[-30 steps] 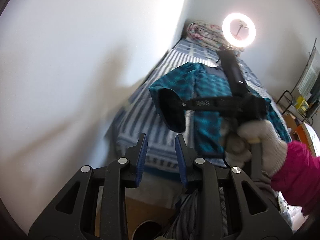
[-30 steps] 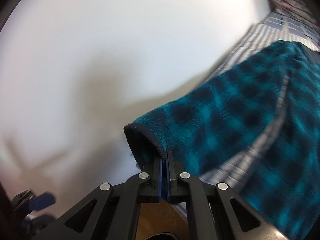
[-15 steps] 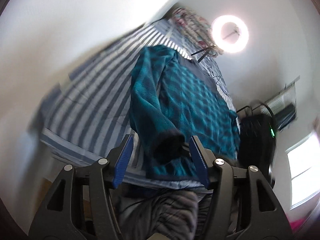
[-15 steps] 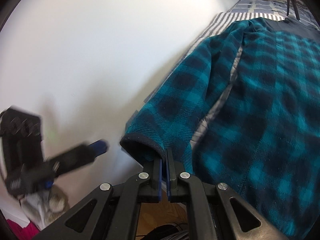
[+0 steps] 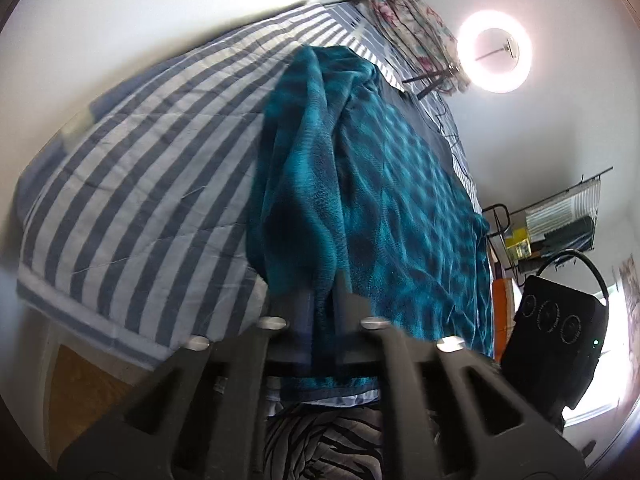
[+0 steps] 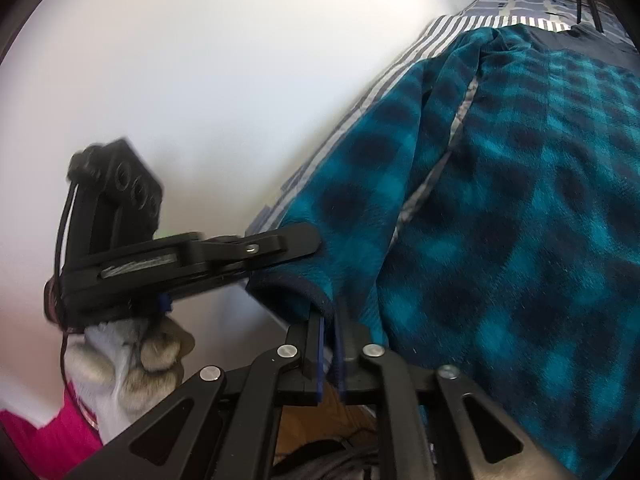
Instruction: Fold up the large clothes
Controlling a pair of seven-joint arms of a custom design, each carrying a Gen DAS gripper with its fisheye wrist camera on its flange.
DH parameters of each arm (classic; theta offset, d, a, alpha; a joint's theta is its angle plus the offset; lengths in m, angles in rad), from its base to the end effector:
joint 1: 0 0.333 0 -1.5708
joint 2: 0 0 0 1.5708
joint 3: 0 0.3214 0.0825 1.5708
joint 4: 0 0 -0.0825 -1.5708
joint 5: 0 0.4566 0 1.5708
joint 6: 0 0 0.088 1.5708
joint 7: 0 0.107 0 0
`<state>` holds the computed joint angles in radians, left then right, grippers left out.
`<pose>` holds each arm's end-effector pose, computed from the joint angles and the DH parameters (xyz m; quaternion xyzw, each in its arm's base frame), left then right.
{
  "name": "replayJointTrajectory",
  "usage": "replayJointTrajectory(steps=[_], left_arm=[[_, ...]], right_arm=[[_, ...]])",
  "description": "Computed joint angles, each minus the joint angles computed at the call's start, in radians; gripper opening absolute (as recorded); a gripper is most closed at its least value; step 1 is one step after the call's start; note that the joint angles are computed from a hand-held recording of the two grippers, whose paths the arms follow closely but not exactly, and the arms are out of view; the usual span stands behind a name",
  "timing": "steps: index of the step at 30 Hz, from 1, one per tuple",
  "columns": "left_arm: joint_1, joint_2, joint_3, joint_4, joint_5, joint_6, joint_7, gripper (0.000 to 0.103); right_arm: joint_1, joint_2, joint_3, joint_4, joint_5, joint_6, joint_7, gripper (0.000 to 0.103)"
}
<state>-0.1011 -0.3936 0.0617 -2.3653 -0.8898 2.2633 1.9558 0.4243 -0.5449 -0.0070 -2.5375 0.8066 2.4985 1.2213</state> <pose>0.5232 -0.0397 0.4911 0.6699 -0.6260 0.3828 0.1134 0.4428 0.1913 0.4862 -0.7232 0.5738 0.0684 0.3782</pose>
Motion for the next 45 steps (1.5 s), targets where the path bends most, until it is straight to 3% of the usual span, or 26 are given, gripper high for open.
replayJointTrajectory(steps=[1,2,4,7,10,16,21,28,36,37,39,41,45], left_arm=[[-0.002,-0.01,-0.008,-0.008,0.003,0.022,0.012,0.002],[-0.005,-0.018,-0.01,-0.014,0.006,0.033,0.02,0.002],[-0.016,-0.042,-0.009,-0.026,0.011,0.048,0.05,0.001],[-0.031,-0.084,-0.007,-0.048,0.031,0.075,0.076,0.001],[-0.054,-0.123,-0.001,-0.066,0.052,0.098,0.101,0.0],[-0.106,-0.169,0.019,-0.082,0.073,0.128,0.137,0.0],[-0.139,-0.188,0.029,-0.089,0.1,0.133,0.17,0.0],[-0.173,-0.189,0.025,-0.095,0.147,0.126,0.222,0.0],[-0.186,-0.173,0.021,-0.094,0.157,0.112,0.255,0.0],[-0.185,-0.176,0.019,-0.097,0.161,0.112,0.261,0.0],[-0.184,-0.183,0.013,-0.108,0.173,0.117,0.268,0.0],[-0.183,-0.182,0.013,-0.11,0.182,0.112,0.267,0.0],[-0.186,-0.187,0.004,-0.124,0.208,0.115,0.271,0.0]], right_arm=[[-0.005,-0.009,-0.007,-0.001,-0.013,-0.025,-0.005,0.012],[-0.014,-0.025,-0.012,-0.005,-0.028,-0.048,-0.008,0.026],[-0.037,-0.077,-0.017,-0.018,-0.058,-0.081,-0.002,0.044],[-0.065,-0.103,-0.055,0.008,-0.066,-0.118,-0.018,0.044],[-0.103,-0.052,-0.075,0.092,-0.071,-0.124,-0.02,0.047],[-0.149,0.23,-0.088,0.383,-0.041,-0.114,-0.038,0.048],[-0.205,0.467,-0.041,0.623,-0.064,-0.135,0.016,0.048],[-0.273,0.736,0.012,0.911,-0.114,-0.192,0.19,0.048],[-0.282,0.936,0.044,1.134,-0.275,-0.249,0.334,0.047],[-0.283,0.952,0.049,1.151,-0.283,-0.251,0.343,0.045],[-0.281,0.984,0.056,1.186,-0.304,-0.261,0.352,0.031],[-0.278,1.001,0.059,1.205,-0.327,-0.276,0.36,0.001],[-0.305,0.944,0.076,1.139,-0.292,-0.238,0.298,0.0]])
